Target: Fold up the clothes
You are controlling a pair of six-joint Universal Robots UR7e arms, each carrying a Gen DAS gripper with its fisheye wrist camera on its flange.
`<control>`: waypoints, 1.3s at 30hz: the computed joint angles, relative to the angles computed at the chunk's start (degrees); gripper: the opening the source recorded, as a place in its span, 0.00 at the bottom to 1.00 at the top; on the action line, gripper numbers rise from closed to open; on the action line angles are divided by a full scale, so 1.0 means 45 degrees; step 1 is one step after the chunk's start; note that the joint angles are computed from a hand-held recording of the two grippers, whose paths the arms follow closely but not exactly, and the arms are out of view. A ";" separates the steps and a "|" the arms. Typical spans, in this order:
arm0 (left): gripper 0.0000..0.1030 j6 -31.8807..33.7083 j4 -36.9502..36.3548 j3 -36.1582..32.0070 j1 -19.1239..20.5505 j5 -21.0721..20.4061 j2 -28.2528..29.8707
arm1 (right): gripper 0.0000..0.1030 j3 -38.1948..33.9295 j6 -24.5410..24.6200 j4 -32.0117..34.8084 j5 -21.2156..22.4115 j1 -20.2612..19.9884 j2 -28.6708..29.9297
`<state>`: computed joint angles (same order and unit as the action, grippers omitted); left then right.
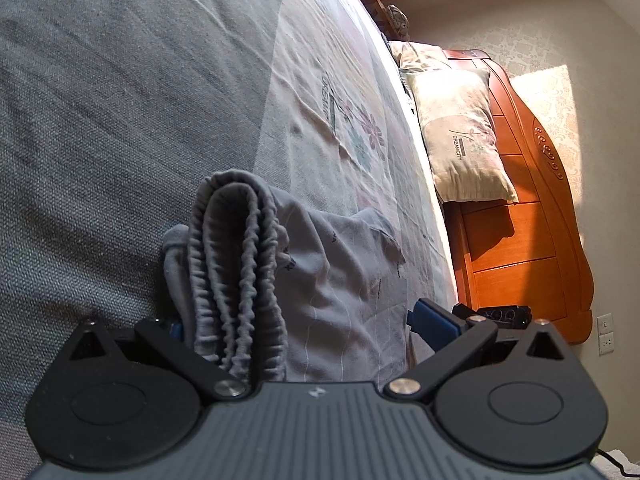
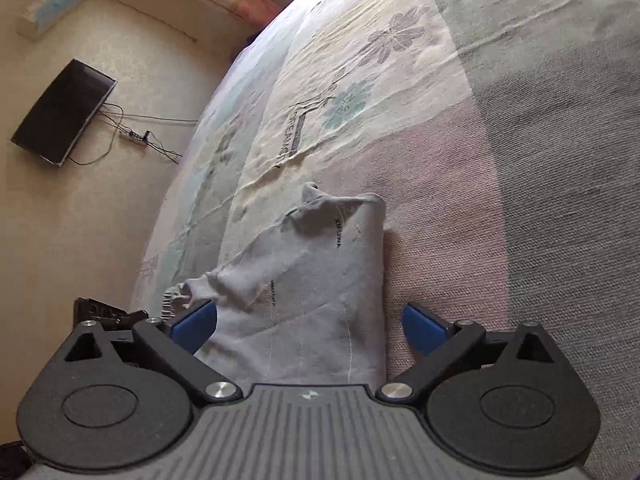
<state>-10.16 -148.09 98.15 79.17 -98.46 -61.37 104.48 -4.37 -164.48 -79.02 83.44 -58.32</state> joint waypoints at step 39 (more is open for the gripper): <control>0.24 -0.0185 0.1377 -0.0186 0.0898 -0.0412 -0.0312 | 0.98 -0.1665 -0.1987 0.3769 0.1438 -0.0262 0.0513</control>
<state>-11.00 -141.90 97.31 83.21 -100.31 -62.78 96.99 -13.31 -147.52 -72.55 82.26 -56.02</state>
